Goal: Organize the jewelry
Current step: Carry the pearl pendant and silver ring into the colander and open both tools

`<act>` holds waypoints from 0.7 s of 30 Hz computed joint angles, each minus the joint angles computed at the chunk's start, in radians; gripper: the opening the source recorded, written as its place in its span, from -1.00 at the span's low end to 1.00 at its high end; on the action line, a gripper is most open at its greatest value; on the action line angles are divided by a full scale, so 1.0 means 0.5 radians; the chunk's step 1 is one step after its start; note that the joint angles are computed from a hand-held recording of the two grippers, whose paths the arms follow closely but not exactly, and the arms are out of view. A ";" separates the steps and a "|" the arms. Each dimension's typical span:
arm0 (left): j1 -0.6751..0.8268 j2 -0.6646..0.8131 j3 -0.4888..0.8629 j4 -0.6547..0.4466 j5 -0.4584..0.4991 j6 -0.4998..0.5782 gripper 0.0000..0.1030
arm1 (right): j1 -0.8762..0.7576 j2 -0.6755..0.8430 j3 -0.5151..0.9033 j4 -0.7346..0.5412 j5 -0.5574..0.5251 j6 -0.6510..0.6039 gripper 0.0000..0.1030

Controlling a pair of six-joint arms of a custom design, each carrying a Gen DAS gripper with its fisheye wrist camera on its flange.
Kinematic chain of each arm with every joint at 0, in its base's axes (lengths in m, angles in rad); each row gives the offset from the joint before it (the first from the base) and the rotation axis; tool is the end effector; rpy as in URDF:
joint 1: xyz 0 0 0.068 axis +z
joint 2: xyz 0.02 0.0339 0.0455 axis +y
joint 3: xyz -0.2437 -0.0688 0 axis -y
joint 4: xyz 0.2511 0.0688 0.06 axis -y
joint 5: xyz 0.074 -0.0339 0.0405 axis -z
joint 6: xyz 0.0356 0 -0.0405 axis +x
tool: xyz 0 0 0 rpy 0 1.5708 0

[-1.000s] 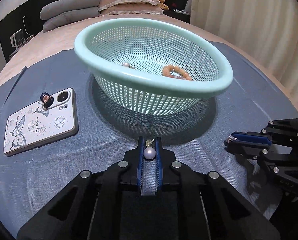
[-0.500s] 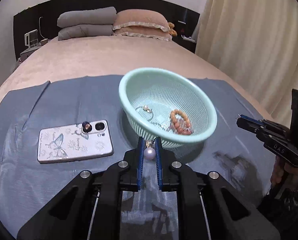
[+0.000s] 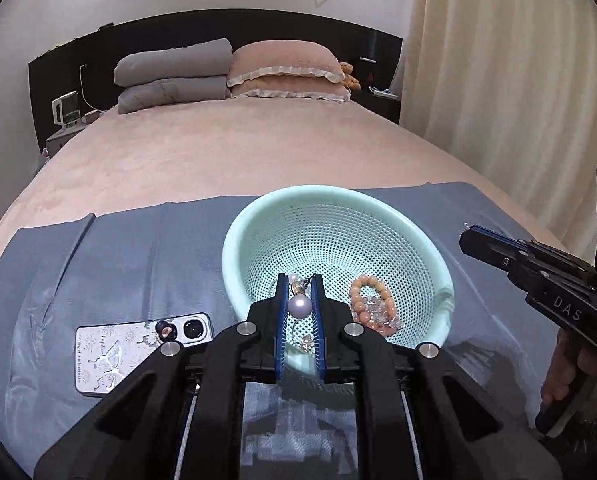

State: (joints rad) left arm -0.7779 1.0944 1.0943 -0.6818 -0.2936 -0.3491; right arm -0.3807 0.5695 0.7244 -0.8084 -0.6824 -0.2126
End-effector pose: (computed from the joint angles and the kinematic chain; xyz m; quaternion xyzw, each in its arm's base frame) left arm 0.1805 -0.1634 0.3219 0.1286 0.8861 -0.1155 0.4301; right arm 0.1330 -0.0291 0.2811 -0.0767 0.8544 0.1650 0.4867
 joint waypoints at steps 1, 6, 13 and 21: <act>0.032 0.021 -0.022 0.035 0.045 0.001 -0.77 | 0.065 0.027 -0.028 0.054 0.062 0.042 -0.81; 0.053 0.139 -0.065 0.126 0.103 0.035 -0.77 | 0.241 0.145 -0.102 0.150 0.247 0.088 -0.80; 0.055 0.113 -0.121 0.167 0.100 0.053 -0.61 | 0.262 0.151 -0.111 0.127 0.295 0.138 -0.74; 0.010 0.077 -0.119 0.171 0.025 0.051 -0.04 | 0.091 0.076 -0.103 0.102 0.229 0.134 -0.06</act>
